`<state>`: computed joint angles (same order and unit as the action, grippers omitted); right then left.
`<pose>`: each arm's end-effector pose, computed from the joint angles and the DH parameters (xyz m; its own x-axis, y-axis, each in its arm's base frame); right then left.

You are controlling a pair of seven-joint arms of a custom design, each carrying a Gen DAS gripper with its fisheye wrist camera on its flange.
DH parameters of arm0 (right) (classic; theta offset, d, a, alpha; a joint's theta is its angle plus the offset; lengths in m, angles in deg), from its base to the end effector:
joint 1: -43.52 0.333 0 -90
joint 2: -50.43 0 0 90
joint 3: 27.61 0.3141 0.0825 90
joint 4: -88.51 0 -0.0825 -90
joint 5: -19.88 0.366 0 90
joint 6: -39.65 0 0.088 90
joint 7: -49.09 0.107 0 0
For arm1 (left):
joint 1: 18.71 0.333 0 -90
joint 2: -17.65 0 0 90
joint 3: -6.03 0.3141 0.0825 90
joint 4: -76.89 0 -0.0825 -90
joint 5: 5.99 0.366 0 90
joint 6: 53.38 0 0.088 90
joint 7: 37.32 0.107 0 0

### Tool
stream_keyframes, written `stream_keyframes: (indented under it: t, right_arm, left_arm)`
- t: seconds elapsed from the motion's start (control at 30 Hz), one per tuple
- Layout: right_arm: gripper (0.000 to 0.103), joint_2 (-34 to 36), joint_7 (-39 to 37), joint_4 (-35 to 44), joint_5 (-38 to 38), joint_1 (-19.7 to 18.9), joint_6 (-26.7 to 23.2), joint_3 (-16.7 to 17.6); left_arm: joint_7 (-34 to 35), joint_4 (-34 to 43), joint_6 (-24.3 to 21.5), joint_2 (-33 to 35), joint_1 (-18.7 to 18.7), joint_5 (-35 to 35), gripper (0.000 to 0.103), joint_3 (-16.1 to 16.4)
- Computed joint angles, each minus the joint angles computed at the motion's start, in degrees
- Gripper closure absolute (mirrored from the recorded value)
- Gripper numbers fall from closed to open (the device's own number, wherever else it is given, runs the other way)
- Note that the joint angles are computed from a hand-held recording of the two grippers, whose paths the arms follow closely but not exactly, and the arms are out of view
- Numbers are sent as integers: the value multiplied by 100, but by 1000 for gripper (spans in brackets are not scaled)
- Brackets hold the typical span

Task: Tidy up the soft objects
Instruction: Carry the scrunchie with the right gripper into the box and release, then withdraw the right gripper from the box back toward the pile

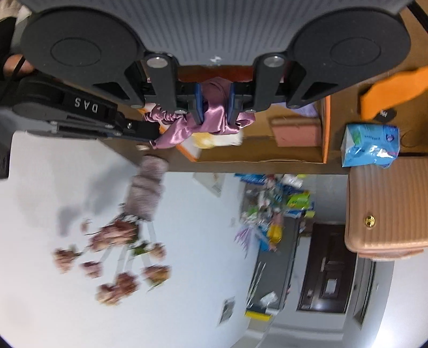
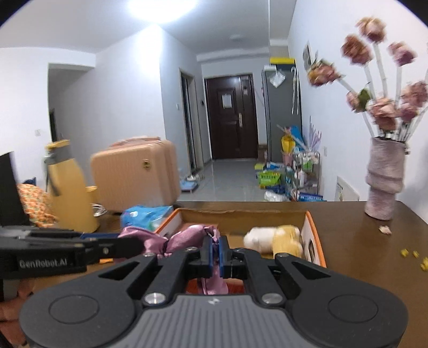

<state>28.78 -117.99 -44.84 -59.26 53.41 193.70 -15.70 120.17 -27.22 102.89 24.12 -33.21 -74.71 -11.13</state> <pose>0.4127 0.2098 0.5461 -0.2066 -0.9694 -0.1329 -0.3505 0.2001 -0.9149 0.5483 -0.2872 0.5520 -0.7642 -0.6110 0.2064 -0.4258 0.2376 -0.8731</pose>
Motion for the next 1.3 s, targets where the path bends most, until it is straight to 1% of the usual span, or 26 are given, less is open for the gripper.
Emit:
stream_keyframes:
  t: [0.07,0.1,0.17,0.23,0.27,0.33,0.37,0.4,0.47,0.53,0.57,0.6,0.67,0.77,0.83,0.87,0.9,0.97,1.0,1.03,1.07,1.1,1.13,1.17,1.23,1.3]
  right_arm:
    - [99,733,-542,613,288,-106,328,-322]
    - [98,1058,-861,873,501,-132,507,-466]
    - [98,1773,-1717,1413,1311,-151,844,-752]
    - [98,2371,-2710,1869,2228,-117,896,-912]
    - [98,2632,-3125,2084,2610,-93,870,-962]
    - [98,3122,-3997,2481,3445,-79,804,-980]
    - [98,3321,-4376,2648,3806,-91,760,-955]
    - [94,3495,-4733,2801,4119,-110,708,-923]
    - [91,3722,-5399,2956,4799,-197,636,-796]
    - [91,3875,-6280,3035,5929,-519,642,-426]
    - [91,3900,-6486,3044,6296,-603,675,-341]
    - [90,3887,-6586,2998,6499,-619,741,-338]
    - [90,3859,-6849,2937,6869,-634,695,-325]
    - [90,3776,-6908,2804,7037,-442,771,-527]
    - [90,3761,-7020,2803,7185,-327,699,-623]
    - [89,3769,-7126,2844,7278,-289,604,-648]
    - [89,3766,-7222,2855,7331,-248,573,-680]
    - [89,3802,-7215,2922,7399,-151,544,-777]
    - [88,3778,-7136,2879,7368,-87,614,-845]
    - [84,3758,-7081,2844,7352,-46,665,-890]
    - [82,3698,-6954,2775,7288,14,709,-961]
    - [69,3596,-6753,2657,7165,90,797,-1058]
    - [57,3496,-6632,2551,7067,127,850,-1112]
    - [57,3328,-6502,2389,6922,168,890,-1172]
    - [57,2957,-6041,2096,6326,297,844,-1359]
    - [55,2468,-5599,1739,5755,304,708,-1404]
  left_arm:
    - [-1036,814,101,794,-186,1189,84,105]
    - [-1659,1281,39,1218,-321,1903,84,232]
    - [-2571,2122,-163,1931,-603,3007,84,544]
    - [-3373,2986,-467,2610,-948,4058,84,977]
    - [-3630,3378,-661,2900,-1039,4412,83,1110]
    - [-4006,4081,-1033,3411,-1132,4962,83,1290]
    - [-4066,4256,-1099,3564,-1131,5151,82,1310]
    - [-4041,4342,-1111,3655,-1092,5286,76,1276]
    - [-3917,4178,-898,3628,-972,5438,73,1118]
    - [-3921,3965,-634,3549,-956,5704,68,1078]
    - [-3946,3886,-523,3523,-942,5822,64,1054]
    - [-3945,3860,-484,3516,-894,5893,63,981]
    - [-4038,3907,-540,3545,-804,6018,63,855]
    - [-4126,3816,-453,3506,-716,6188,63,712]
    - [-4026,3535,-170,3379,-649,6235,62,598]
    - [-3970,3440,-41,3344,-609,6227,59,540]
    - [-3930,3401,-6,3324,-588,6236,57,512]
    - [-3994,3365,-6,3294,-638,6313,56,574]
    - [-4023,3330,24,3268,-671,6379,53,620]
    - [-4066,3300,46,3242,-697,6433,50,660]
    - [-4154,3220,116,3182,-725,6475,48,708]
    - [-4249,3092,200,3082,-735,6495,45,738]
    - [-4288,2983,235,2982,-706,6492,45,722]
    - [-4293,2882,271,2885,-656,6466,45,680]
    - [-4276,2511,421,2551,-493,6306,42,532]
    - [-4320,2172,548,2211,-404,6183,39,478]
